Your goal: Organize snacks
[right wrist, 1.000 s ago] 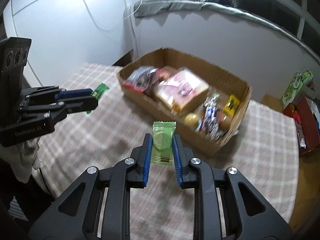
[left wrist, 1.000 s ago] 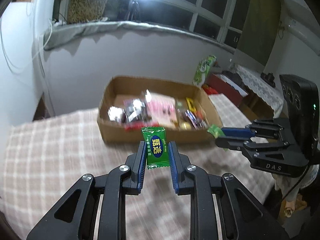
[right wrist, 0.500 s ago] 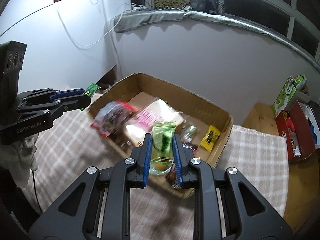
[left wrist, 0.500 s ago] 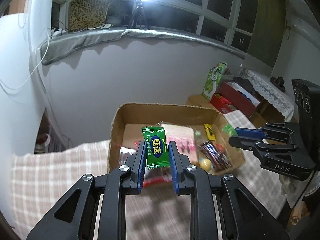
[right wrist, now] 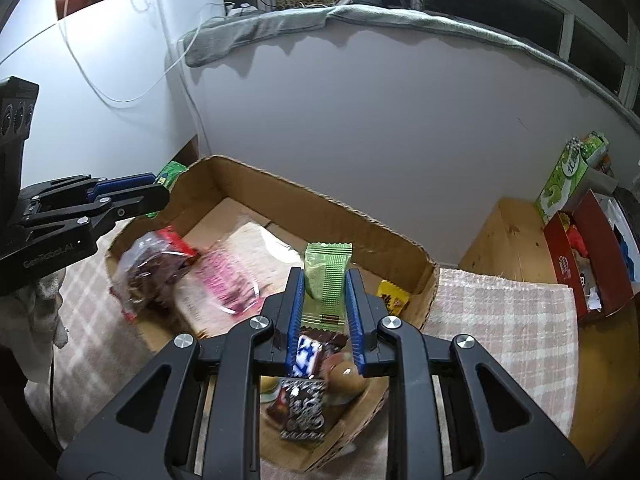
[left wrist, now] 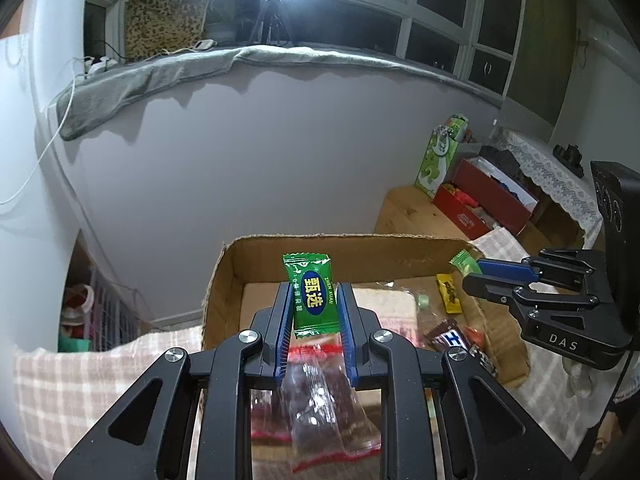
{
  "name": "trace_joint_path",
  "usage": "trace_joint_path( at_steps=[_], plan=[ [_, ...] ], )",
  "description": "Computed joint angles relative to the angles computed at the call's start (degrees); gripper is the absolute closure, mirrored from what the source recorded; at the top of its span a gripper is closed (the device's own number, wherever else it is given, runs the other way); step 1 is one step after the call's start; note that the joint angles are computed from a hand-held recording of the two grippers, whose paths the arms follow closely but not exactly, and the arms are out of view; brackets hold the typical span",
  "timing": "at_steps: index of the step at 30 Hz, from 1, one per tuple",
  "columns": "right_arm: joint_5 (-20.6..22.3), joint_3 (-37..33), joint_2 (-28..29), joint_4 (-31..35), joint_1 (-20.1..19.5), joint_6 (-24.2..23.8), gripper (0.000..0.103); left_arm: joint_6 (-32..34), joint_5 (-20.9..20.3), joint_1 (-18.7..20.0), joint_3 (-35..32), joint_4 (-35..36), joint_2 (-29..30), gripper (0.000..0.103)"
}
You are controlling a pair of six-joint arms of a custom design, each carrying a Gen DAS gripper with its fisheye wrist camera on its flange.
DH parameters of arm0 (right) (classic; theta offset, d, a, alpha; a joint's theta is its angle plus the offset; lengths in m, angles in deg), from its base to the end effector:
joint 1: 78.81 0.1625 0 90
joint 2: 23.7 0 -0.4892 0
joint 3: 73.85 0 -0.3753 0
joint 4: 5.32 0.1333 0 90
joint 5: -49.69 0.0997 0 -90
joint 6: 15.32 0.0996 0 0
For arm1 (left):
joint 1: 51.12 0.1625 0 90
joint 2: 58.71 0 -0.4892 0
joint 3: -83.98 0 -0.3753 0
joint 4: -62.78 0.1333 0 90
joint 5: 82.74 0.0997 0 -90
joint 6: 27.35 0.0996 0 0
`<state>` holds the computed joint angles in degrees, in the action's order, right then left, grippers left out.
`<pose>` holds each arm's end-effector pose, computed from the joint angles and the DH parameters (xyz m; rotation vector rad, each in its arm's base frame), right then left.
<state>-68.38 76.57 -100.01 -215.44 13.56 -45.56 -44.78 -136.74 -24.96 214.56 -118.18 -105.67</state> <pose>0.1009 -0.3471 0.2875 0.4224 -2.3365 0.8308 -0.3505 -0.3859 0.0799 0.9976 2.4677 -0.6926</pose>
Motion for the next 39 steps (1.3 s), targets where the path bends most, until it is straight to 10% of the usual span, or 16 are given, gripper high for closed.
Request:
trace_joint_path(
  at_steps=[10,25,29,39],
  plan=[
    [0.6,-1.1,2.3,-1.1,-1.9,-1.9,0.081,-0.1,0.8,1.4,-1.8,1.7,1.2,0.081],
    [-1.9,-0.4,4.5,-6.2,0.1,-3.9,0.03,-0.5,2.0,1.0,-2.2,2.4,1.2,0.054],
    [-2.6,-0.3,4.3,-6.0,0.4,-3.6,0.03,-1.1,2.6,0.6,-2.1,3.2,1.0,0.037],
    [-4.8,2.6,2.9,-7.8,3.6,-2.4,0.025,-5.1,4.0,-3.0,1.4,3.3,-2.3,0.035]
  ],
)
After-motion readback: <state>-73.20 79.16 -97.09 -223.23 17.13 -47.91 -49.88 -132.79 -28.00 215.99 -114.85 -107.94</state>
